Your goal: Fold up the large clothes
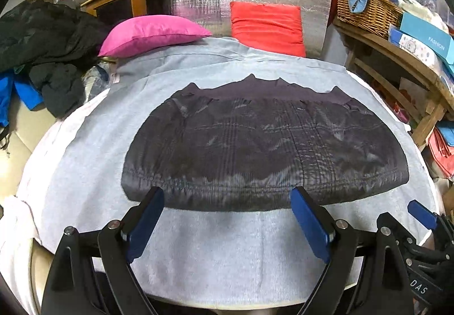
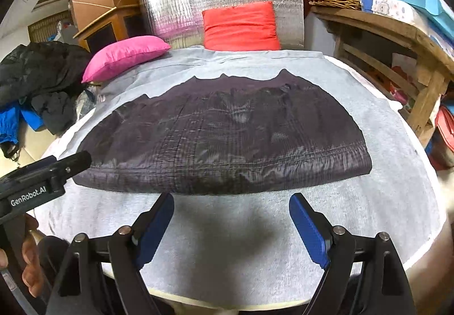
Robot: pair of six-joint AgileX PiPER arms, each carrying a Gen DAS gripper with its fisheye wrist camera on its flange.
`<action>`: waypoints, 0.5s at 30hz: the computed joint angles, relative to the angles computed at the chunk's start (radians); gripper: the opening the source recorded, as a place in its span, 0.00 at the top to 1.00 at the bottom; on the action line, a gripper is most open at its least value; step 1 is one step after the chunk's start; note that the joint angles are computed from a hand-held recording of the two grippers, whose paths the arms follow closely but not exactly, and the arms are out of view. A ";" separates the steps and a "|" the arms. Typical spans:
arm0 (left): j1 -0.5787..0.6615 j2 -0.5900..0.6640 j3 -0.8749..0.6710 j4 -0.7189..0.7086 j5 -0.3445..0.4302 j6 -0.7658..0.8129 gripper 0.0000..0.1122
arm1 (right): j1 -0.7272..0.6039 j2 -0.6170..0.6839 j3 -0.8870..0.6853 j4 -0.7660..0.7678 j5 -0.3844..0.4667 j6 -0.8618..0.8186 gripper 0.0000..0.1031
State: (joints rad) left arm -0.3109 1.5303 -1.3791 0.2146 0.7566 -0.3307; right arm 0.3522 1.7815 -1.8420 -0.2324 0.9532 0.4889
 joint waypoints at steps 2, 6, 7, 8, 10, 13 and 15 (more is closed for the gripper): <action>-0.009 -0.028 0.026 0.022 0.001 -0.024 0.19 | 0.014 -0.025 0.033 -0.013 -0.009 0.016 0.17; -0.043 -0.102 0.092 0.079 0.004 -0.086 0.19 | 0.057 -0.086 0.108 -0.075 -0.017 0.080 0.17; -0.057 -0.119 0.106 0.100 0.005 -0.108 0.19 | 0.069 -0.100 0.123 -0.094 -0.017 0.098 0.17; -0.070 -0.136 0.119 0.120 0.006 -0.128 0.19 | 0.077 -0.114 0.134 -0.108 -0.016 0.111 0.17; -0.099 -0.172 0.147 0.167 0.012 -0.180 0.19 | 0.096 -0.146 0.160 -0.147 -0.014 0.142 0.17; -0.129 -0.219 0.174 0.212 0.030 -0.233 0.19 | 0.136 -0.194 0.196 -0.230 0.003 0.215 0.17; -0.140 -0.253 0.188 0.221 0.039 -0.244 0.19 | 0.158 -0.226 0.216 -0.273 0.011 0.256 0.17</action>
